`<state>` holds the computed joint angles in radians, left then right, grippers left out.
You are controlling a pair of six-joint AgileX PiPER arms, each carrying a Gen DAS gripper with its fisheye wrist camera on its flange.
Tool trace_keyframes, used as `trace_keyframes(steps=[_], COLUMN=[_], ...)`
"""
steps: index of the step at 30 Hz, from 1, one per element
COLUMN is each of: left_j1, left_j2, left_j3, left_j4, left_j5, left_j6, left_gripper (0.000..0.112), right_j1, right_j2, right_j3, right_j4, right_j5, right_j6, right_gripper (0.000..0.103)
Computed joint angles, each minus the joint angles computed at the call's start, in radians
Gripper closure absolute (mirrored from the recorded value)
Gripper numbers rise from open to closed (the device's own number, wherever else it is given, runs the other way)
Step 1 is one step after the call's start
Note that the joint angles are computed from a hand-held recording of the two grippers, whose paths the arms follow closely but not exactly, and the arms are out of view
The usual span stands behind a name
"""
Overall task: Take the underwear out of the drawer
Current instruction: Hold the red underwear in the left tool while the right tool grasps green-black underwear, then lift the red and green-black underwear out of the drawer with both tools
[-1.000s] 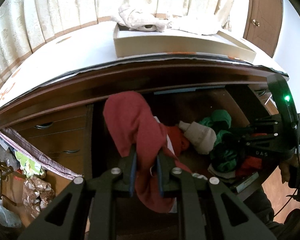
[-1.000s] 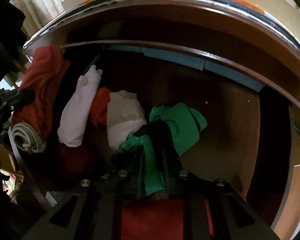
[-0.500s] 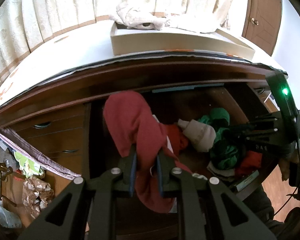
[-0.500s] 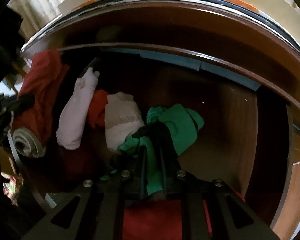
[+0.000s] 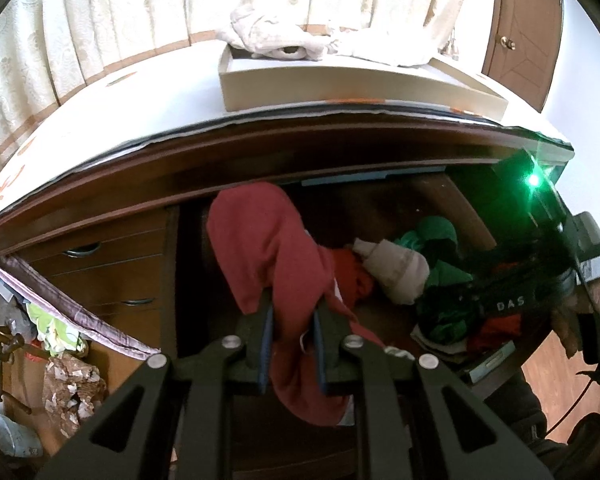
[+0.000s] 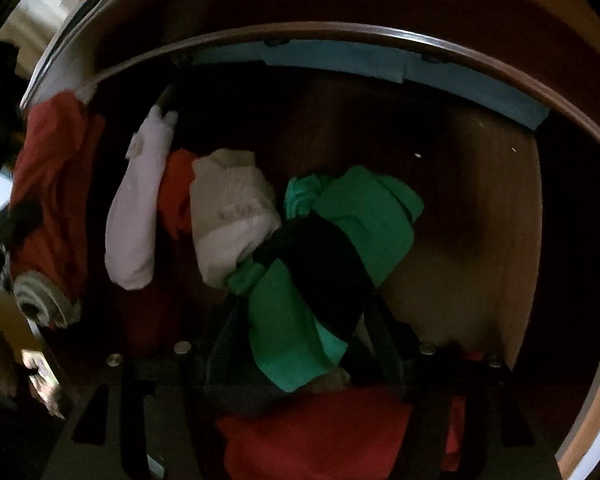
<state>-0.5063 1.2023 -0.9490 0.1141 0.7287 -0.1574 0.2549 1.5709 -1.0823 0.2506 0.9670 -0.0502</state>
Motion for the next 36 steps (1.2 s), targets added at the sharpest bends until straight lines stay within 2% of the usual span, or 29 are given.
trace_keyframes(steps=[1,3,6,16,36], left_j1=[0.001,0.005,0.008,0.003,-0.053], left_j2=[0.000,-0.002,-0.008,-0.032,-0.096], left_j3=[0.000,0.003,0.006,0.011,0.000], left_j4=[0.000,-0.001,-0.002,0.007,0.092], left_j5=[-0.002,-0.005,-0.009,-0.013,-0.002], left_j6=[0.000,-0.001,-0.002,-0.013,-0.104], left_gripper=[0.097,0.097,0.097,0.097,0.097], right_j1=[-0.002,0.015,0.026,0.051,0.138], right_j2=[0.000,-0.016,-0.067,-0.219,-0.403], right_j3=[0.004,0.020,0.060,0.157,0.175], right_j4=[0.016,0.008,-0.005,-0.043,-0.145], right_j5=[-0.002,-0.026,-0.081,-0.205,-0.294], right_j6=[-0.013,-0.014,-0.008,0.029,0.092], right_gripper=[0.061,0.070,0.076,0.078,0.078])
